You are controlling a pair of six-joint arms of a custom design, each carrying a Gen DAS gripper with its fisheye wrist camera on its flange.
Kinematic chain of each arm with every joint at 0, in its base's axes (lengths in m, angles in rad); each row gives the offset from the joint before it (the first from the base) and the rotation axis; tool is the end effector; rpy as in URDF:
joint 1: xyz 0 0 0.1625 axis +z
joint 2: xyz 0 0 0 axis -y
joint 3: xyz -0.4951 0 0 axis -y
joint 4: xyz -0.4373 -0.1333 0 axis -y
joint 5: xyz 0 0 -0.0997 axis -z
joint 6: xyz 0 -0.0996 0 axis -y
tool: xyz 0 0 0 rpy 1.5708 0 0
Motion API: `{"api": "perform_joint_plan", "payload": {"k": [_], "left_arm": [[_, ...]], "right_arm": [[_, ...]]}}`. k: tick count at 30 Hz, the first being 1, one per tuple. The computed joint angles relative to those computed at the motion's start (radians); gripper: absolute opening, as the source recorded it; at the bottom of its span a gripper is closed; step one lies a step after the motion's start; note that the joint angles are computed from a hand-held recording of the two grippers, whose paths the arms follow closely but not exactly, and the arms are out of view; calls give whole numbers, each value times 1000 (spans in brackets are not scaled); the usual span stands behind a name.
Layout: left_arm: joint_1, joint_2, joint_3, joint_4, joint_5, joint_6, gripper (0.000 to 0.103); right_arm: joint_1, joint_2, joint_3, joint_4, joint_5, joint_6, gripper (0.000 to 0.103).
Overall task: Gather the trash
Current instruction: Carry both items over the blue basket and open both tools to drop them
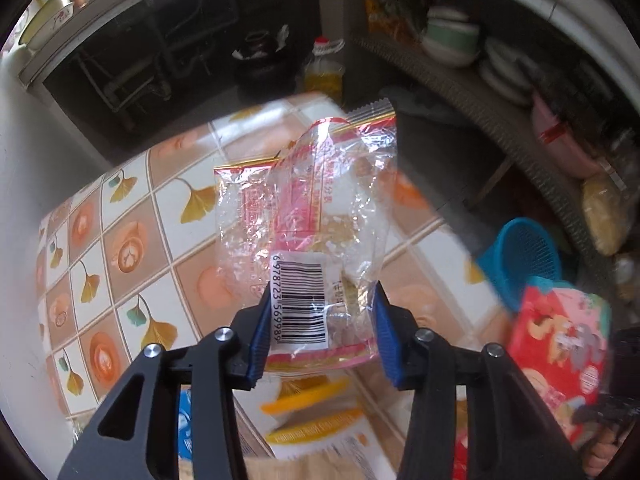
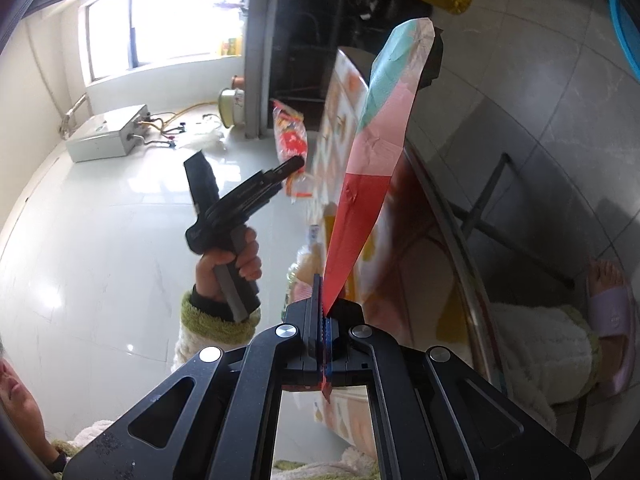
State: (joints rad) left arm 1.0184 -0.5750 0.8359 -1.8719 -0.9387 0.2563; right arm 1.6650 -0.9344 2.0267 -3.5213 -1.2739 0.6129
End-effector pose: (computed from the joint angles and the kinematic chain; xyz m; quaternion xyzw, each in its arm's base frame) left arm -0.3301 -0.9017 0.2427 0.3681 0.8761 -0.0647 0.3045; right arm 0.2212 -0.6148 0.1857 0.1712 0.8850 -0.3395 0.2686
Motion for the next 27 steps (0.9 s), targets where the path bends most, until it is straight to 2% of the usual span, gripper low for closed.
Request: {"api": "perform_joint_plan", "payload": {"k": [4, 9, 12, 16, 20, 23, 27], "left_arm": [[-30, -47, 55, -13, -95, -8, 44], [-77, -63, 117, 7, -247, -14, 44], [-107, -36, 142, 39, -343, -19, 44], [-142, 48, 152, 98, -429, -33, 44], [-161, 186, 96, 187, -464, -67, 45], [-172, 280, 57, 222, -451, -88, 45], [-167, 429, -78, 303, -430, -152, 46]], "right_arm": [[0, -35, 45, -66, -28, -4, 0], [-10, -104, 157, -213, -114, 19, 0], [-30, -151, 259, -329, -198, 61, 0], [-76, -189, 379, -452, -308, 128, 0], [-140, -210, 443, -472, -418, 152, 0], [-200, -192, 453, -492, -436, 161, 0], [-269, -158, 410, -450, -469, 158, 0]]}}
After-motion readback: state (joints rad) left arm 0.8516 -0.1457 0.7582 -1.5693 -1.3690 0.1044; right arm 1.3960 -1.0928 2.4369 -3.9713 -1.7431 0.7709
